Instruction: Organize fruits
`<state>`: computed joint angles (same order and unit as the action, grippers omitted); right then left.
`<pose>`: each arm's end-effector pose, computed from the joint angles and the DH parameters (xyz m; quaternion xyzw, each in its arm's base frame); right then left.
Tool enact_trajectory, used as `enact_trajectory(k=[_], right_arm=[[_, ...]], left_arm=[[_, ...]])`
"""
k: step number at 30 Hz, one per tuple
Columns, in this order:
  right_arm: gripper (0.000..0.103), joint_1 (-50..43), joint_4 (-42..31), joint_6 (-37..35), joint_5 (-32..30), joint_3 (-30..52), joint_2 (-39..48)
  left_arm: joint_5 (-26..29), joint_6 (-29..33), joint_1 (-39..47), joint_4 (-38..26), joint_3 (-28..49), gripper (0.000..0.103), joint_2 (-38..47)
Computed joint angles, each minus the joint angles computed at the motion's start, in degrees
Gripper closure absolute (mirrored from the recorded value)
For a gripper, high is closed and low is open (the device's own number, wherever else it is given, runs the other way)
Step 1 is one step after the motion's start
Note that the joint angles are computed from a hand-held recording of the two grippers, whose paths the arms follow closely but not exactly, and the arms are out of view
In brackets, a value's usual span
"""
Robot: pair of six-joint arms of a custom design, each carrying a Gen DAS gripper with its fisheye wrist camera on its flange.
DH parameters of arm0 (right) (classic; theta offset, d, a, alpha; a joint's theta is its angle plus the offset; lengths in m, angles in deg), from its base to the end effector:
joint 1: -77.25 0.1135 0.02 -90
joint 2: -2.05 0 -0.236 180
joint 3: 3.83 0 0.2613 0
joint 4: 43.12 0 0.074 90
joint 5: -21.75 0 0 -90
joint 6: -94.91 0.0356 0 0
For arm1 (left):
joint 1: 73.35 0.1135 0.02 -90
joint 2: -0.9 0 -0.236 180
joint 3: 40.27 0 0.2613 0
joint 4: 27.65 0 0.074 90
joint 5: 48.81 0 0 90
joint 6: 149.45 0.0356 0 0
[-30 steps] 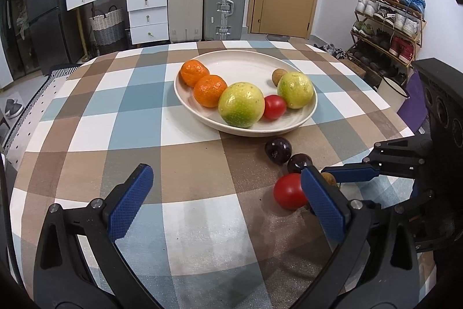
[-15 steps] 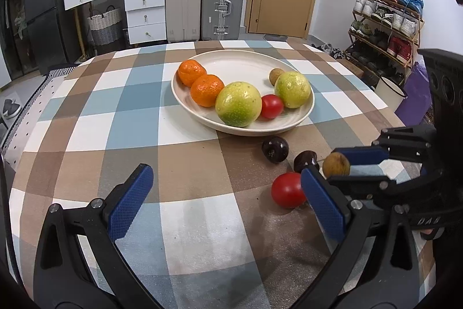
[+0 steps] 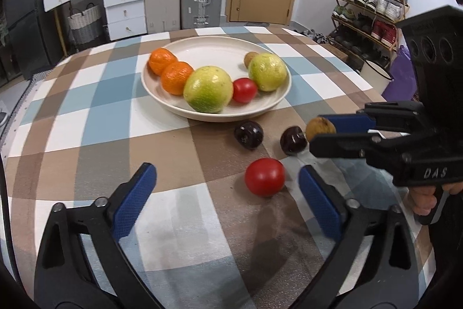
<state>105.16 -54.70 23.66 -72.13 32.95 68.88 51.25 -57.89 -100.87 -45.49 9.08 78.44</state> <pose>0.2067 0.1122 0.1269 -0.0866 0.9077 0.1905 0.3637 0.2411 -0.1326 0.1420 0.2637 0.8859 -0.1630 0.3451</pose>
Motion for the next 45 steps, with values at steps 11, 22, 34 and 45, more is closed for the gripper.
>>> enact_trajectory(k=[11, 22, 34, 45], right_arm=[[0.070, -1.0, 0.7, 1.6, -1.4, -1.0, -1.7], [0.070, -4.8, 1.7, 3.9, -5.7, -1.9, -1.8], [0.071, -9.4, 4.4, 6.4, -12.9, -4.7, -6.7], [0.070, -2.7, -3.0, 3.7, 6.0, -0.5, -3.8]], left_arm=[[4.8, 1.2, -1.7, -2.5, 3.5, 0.074, 5.4], [6.6, 0.4, -0.5, -1.5, 2.5, 0.074, 3.9], [7.2, -0.4, 0.6, -0.5, 1.0, 0.074, 1.4], [7.3, -0.4, 1.0, -1.0, 0.4, 0.074, -0.1]])
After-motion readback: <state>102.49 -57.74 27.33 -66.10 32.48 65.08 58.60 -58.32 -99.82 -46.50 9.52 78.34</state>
